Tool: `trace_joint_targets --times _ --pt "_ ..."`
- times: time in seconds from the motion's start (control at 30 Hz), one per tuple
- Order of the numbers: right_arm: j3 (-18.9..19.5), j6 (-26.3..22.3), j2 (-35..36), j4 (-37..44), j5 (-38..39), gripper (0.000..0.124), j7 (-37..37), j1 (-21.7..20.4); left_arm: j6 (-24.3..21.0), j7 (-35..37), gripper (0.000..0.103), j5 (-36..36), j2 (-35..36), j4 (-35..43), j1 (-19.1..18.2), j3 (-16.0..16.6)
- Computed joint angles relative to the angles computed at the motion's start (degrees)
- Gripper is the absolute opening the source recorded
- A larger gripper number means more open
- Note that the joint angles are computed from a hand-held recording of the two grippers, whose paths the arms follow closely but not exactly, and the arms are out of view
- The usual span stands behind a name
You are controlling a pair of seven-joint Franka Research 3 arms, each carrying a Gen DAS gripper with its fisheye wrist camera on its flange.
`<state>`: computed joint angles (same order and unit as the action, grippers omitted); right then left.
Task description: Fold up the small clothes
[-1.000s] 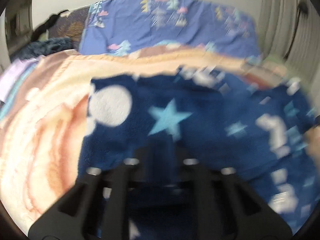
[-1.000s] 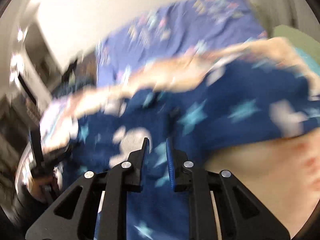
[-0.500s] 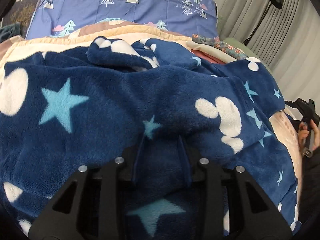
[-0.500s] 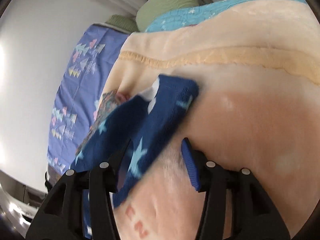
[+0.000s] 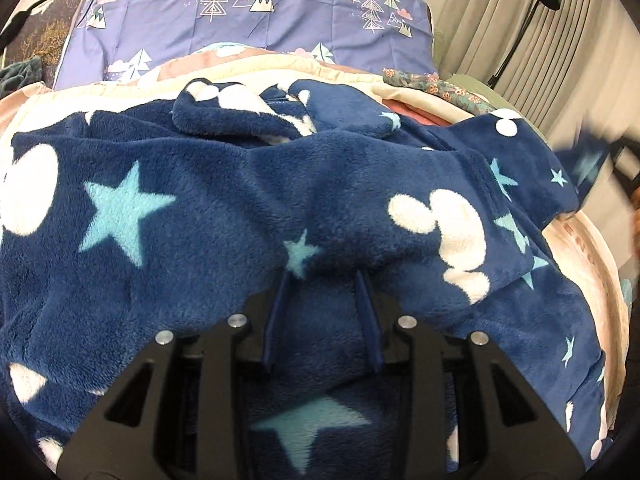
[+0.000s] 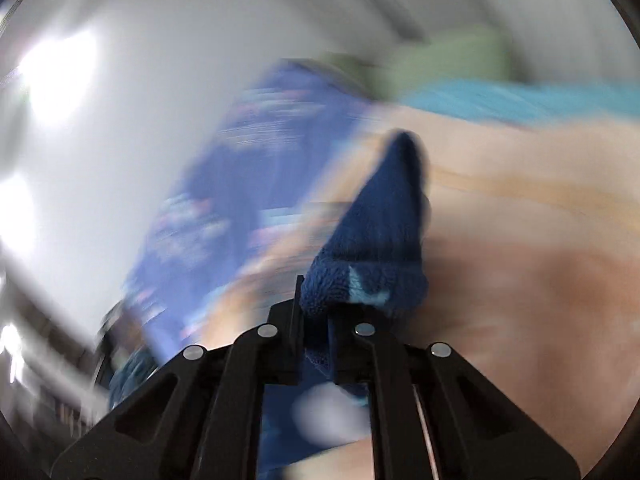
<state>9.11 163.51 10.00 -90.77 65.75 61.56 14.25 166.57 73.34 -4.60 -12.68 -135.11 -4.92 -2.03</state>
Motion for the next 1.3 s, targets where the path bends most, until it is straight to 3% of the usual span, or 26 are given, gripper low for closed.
trace_joint_targets --times 0.07,0.13,0.17,0.23,0.33,0.4,0.47,0.67,0.77,0.87,0.9,0.97,1.07,1.1,1.13,1.17,1.2,1.3 --pt "3.98 -4.0 -2.21 0.88 7.22 0.008 -15.92 1.42 0.31 -0.15 0.035 0.2 -0.28 -0.32 0.13 -0.09" --pt "4.94 -7.43 -2.6 0.63 6.37 0.008 -21.22 4.78 0.78 -0.2 0.035 0.18 -0.56 -0.63 0.06 0.01" --pt "5.02 -7.81 -2.1 0.42 3.22 0.008 -20.82 6.83 1.38 0.25 0.035 -0.54 -0.99 -1.08 -0.39 0.44" --pt "4.38 -8.6 0.73 0.16 -10.88 0.008 -13.27 11.65 2.55 2.12 0.036 -3.59 -2.33 -2.23 -2.27 2.25" --pt "2.23 -12.99 5.71 1.04 -26.86 0.009 -0.13 15.54 6.56 6.66 0.054 -10.72 -6.14 -5.46 -7.63 7.2" --pt "2.63 -17.28 7.33 1.25 -28.66 0.009 3.02 14.81 8.39 12.41 0.055 -17.14 -9.24 -7.04 -15.91 14.43" --pt "3.87 -17.49 6.34 -0.58 -27.41 0.009 0.75 13.66 9.06 15.27 0.058 -20.81 -11.71 -7.68 -20.95 18.66" --pt "4.87 -11.73 1.73 -7.56 -29.13 0.014 -5.92 14.83 4.63 19.05 0.068 -30.51 -10.83 -4.39 -29.03 25.35" --pt "5.08 -10.36 1.45 -8.69 -28.74 0.017 -8.26 15.09 2.61 18.4 0.075 -33.77 -8.71 -3.16 -27.54 24.12" --pt "5.14 -9.24 1.7 -8.99 -29.01 0.02 -8.85 15.48 2.09 22.12 0.076 -43.65 -8.48 -2.47 -30.68 26.7" --pt "5.18 -9.17 1.74 -9.09 -28.87 0.02 -9.25 15.45 1.71 22.1 0.076 -44.98 -8.43 -2.24 -30.27 26.18" --pt "5.6 -9.84 2.0 -8.88 -27.49 0.02 -11.16 15.08 0.77 22.62 0.078 -45.47 -7.98 -1.35 -28.91 24.4" --pt "5.93 -8.88 1.35 -9.81 -26.96 0.022 -13.74 15.38 -1.83 18.56 0.08 -39.65 -5.76 0.44 -22.7 18.95" --pt "5.95 -8.57 1.13 -10.08 -27.03 0.023 -14.5 15.55 -2.42 17.54 0.079 -39.1 -5.12 0.89 -21.31 17.83" --pt "5.85 -8.09 0.75 -10.53 -27.6 0.023 -14.92 15.83 -2.63 17.28 0.068 -39.25 -4.63 1.18 -20.35 17.07" --pt "5.69 -7.96 0.37 -10.86 -28.02 0.023 -15.07 15.98 -2.45 17.94 0.024 -39.99 -3.88 1.63 -19.83 16.65" --pt "5.67 -8.33 -0.26 -11.24 -27.62 0.023 -15.85 15.77 -2.92 17.48 0.007 -39.38 -3.43 2.08 -18.54 15.81" --pt "4.92 -9.59 -2.26 -12.16 -24.35 0.025 -18.74 14.33 -1.72 19.26 0.01 -39.24 -4.59 2.67 -15.79 13.75"
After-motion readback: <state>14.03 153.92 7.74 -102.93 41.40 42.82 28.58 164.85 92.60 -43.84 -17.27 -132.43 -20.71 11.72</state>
